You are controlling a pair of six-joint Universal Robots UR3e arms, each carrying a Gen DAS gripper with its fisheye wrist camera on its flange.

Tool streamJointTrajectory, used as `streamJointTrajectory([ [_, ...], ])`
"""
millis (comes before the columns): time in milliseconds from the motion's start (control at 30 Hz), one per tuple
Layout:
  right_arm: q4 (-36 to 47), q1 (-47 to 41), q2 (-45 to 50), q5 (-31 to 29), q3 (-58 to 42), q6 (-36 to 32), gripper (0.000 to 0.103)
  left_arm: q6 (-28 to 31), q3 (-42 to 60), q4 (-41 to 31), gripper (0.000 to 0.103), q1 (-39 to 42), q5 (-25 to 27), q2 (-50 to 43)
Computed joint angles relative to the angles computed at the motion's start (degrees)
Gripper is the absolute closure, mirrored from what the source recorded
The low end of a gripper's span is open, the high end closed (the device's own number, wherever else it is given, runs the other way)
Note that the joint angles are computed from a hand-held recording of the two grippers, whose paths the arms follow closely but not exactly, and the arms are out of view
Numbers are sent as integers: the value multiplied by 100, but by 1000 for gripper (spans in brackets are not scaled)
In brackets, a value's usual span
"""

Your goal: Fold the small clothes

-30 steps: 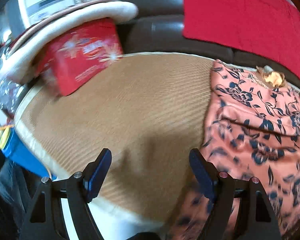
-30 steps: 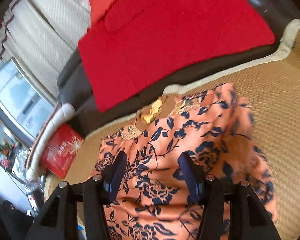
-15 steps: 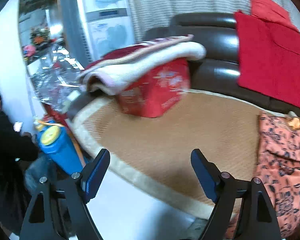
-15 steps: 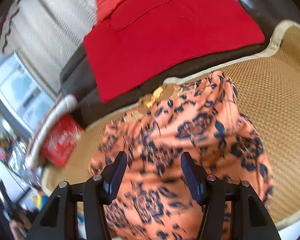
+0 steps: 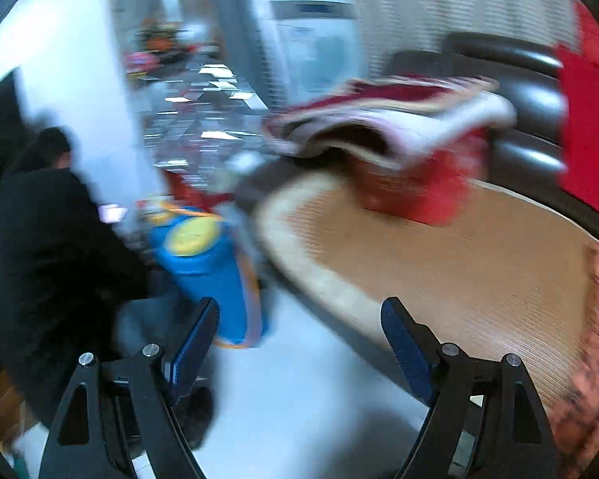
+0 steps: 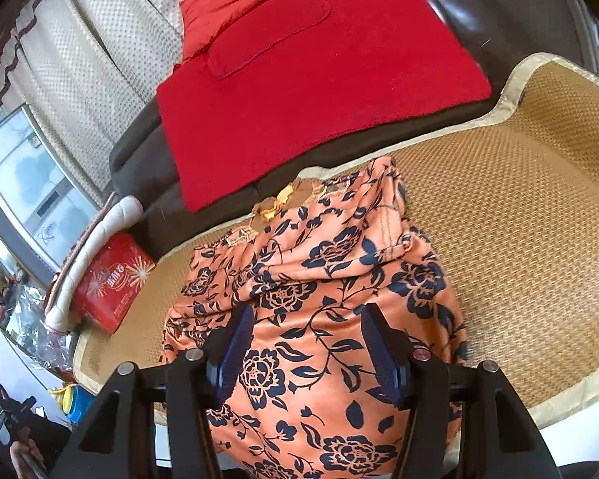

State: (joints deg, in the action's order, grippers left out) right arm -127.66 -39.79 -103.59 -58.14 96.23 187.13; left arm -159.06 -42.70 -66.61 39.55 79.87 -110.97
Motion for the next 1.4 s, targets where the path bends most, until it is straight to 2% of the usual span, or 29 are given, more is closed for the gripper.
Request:
streamJointTrajectory([
  [133, 368, -437, -512, 257, 300, -364, 42, 189, -241, -779, 20, -570, -776, 243],
  [267, 1160, -1087, -1039, 575, 641, -957, 42, 443, -1040, -1090, 20, -1342, -1144, 550],
  [367, 1890, -1647, -1438, 835, 900, -1491, 41, 504, -1715, -905, 21, -1879, -1142, 599],
  [400, 2130, -1789, -1539, 840, 956, -1667, 36, 479, -1887, -884, 29, -1987, -1261, 572],
  [433, 2439, -1966, -1635, 852, 1012, -1866, 35, 414, -2042, -775, 44, -2094, -1313, 513],
  [500, 2879, -2234, -1776, 889, 1132, -2171, 35, 394, -2290, -425, 62, -2292, -1238, 379],
  [533, 3049, -2334, -1823, 869, 1180, -2305, 35, 354, -2493, -195, 67, -2393, -1158, 381],
  [567, 3136, -2385, -1844, 789, 1235, -2368, 35, 309, -2684, 36, 67, -2483, -1086, 381],
  [667, 3440, -2517, -1749, 508, 1404, -2491, 35, 395, -3203, 424, 67, -2600, -1049, 446],
  [700, 3463, -2536, -1685, 430, 1474, -2454, 35, 479, -3242, 383, 64, -2597, -1070, 472],
  [767, 3427, -2551, -1585, 328, 1702, -2404, 35, 686, -3433, 376, 46, -2627, -1067, 531],
  [800, 3414, -2531, -1554, 305, 1796, -2399, 35, 747, -3486, 400, 28, -2701, -982, 516],
  [833, 3355, -2460, -1489, 274, 1844, -2352, 35, 780, -3638, 547, 25, -2766, -931, 546],
  [900, 3118, -2173, -1244, 234, 1919, -2181, 35, 915, -3964, 890, 25, -2838, -838, 601],
  [967, 3041, -1887, -1044, 230, 1937, -2124, 35, 921, -3974, 934, 25, -2929, -589, 491],
  [1100, 2129, -1112, -569, -85, 2170, -1331, 35, 899, -4158, 957, 25, -2737, -752, 441],
  [1167, 1684, -806, -338, -366, 2226, -946, 35, 903, -4200, 864, 44, -2552, -1071, 420],
  [1200, 1386, -654, -216, -540, 2309, -711, 35, 909, -4111, 681, 67, -2486, -1180, 349],
  [1233, 1230, -572, -139, -597, 2363, -598, 35, 928, -3987, 460, 81, -2446, -1243, 256],
  [1267, 1083, -506, -81, -601, 2435, -498, 35, 961, -3978, 389, 84, -2408, -1304, 229],
  [1400, 689, -609, -77, -289, 2862, -406, 35, 1060, -4120, 407, 84, -2257, -1567, 311],
])
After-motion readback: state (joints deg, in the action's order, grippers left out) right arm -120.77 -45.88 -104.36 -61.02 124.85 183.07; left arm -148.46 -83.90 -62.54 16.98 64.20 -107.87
